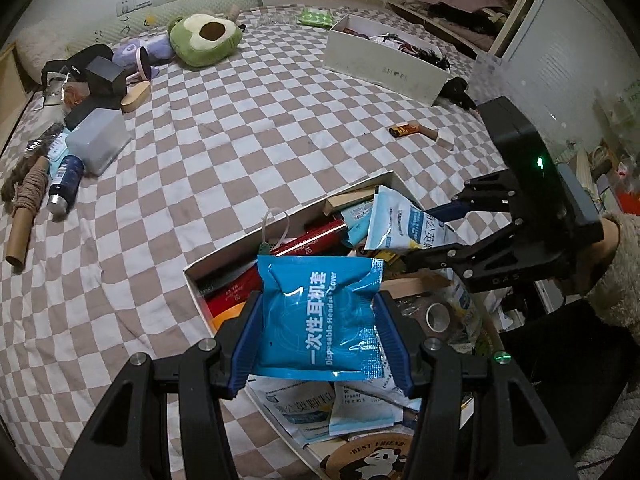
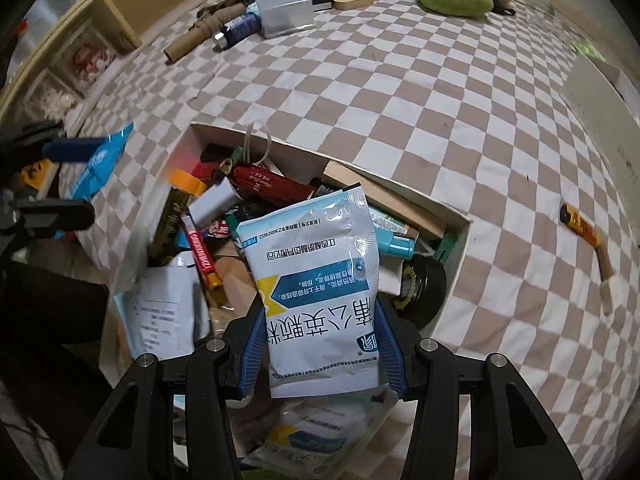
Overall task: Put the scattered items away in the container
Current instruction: 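Carry the blue packet and white sachet over the cardboard box with both tools, then open the right tool to drop the sachet while the left tool releases the blue packet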
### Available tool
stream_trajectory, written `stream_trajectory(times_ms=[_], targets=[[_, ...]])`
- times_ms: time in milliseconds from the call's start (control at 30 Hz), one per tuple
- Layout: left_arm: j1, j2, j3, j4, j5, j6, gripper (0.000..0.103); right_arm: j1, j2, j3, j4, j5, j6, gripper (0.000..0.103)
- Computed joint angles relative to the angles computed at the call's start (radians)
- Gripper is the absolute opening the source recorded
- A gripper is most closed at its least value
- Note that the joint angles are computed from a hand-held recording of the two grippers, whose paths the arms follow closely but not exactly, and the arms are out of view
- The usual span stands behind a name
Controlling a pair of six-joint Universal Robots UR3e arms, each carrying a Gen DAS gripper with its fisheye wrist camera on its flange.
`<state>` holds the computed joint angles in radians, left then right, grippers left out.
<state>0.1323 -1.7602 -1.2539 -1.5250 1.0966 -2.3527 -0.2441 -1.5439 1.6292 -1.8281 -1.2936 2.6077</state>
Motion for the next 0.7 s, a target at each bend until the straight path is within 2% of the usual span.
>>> stream_trajectory(times_ms=[233,433,500,633,700], targets=[[-0.001,-0.027,0.032,-0.023,-0.002,0.001,0.055,0.055,0.003,0.032,-0.087,-0.048,-0.182,0.051],[0.003,-0.027,0.03,-0.04,0.0,0.006,0.055,0.071,0.004,0.05,-0.114,-0.111,-0.235,0.055],[0.006,-0.029,0.034,-0.045,0.0,0.009,0.055,0.064,-0.005,0.061,-0.111,-0.117,-0.244,0.06],[0.003,-0.053,0.058,-0.063,0.0,0.011,0.055,0.052,-0.02,0.055,-0.108,-0.128,-0.207,0.094],[-0.002,-0.066,0.067,-0.067,0.008,0.004,0.055,0.042,-0.017,0.02,-0.073,-0.096,-0.174,0.094]])
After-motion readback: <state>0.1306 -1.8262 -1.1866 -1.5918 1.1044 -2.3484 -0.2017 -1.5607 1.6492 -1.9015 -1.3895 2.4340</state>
